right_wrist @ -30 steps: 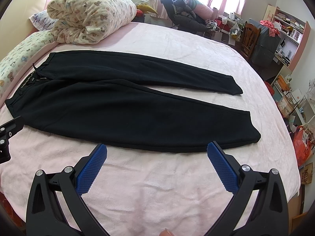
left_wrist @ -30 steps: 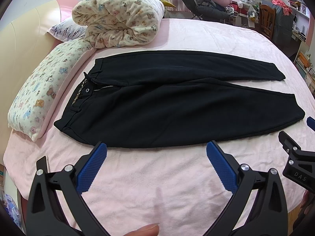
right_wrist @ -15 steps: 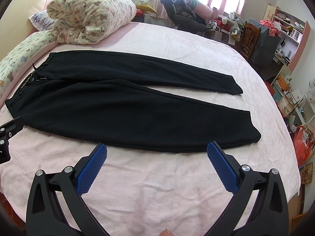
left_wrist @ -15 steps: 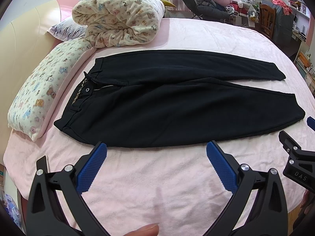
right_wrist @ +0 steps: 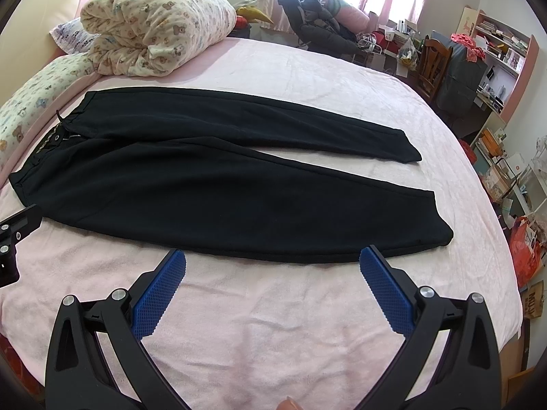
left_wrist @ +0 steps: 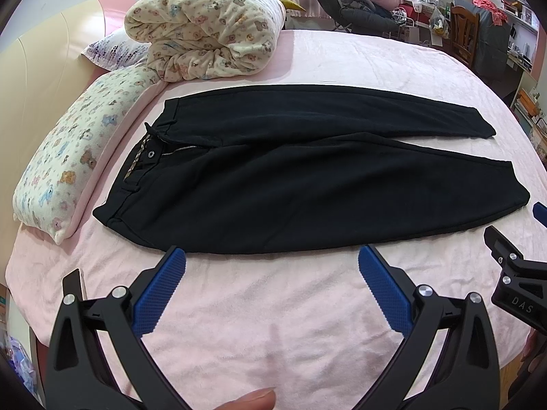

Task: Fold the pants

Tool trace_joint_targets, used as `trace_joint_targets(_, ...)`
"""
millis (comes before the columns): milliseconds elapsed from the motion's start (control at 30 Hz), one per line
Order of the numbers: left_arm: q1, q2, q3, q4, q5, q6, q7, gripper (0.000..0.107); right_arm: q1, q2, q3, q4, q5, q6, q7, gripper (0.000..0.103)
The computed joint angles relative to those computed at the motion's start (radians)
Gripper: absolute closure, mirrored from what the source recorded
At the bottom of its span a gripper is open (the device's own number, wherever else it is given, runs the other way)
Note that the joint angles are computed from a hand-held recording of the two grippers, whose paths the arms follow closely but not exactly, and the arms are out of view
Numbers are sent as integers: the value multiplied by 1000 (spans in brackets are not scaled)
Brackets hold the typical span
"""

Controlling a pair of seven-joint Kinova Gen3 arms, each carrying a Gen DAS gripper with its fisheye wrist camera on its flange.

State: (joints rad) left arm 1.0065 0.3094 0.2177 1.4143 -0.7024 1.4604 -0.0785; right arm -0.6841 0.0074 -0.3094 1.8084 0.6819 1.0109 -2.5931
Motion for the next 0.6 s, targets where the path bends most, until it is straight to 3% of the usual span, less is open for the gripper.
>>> trace_joint_targets(600,-2,-5,3,15,4,-6,11,6,4,4,6,1,-6,-7,5,1)
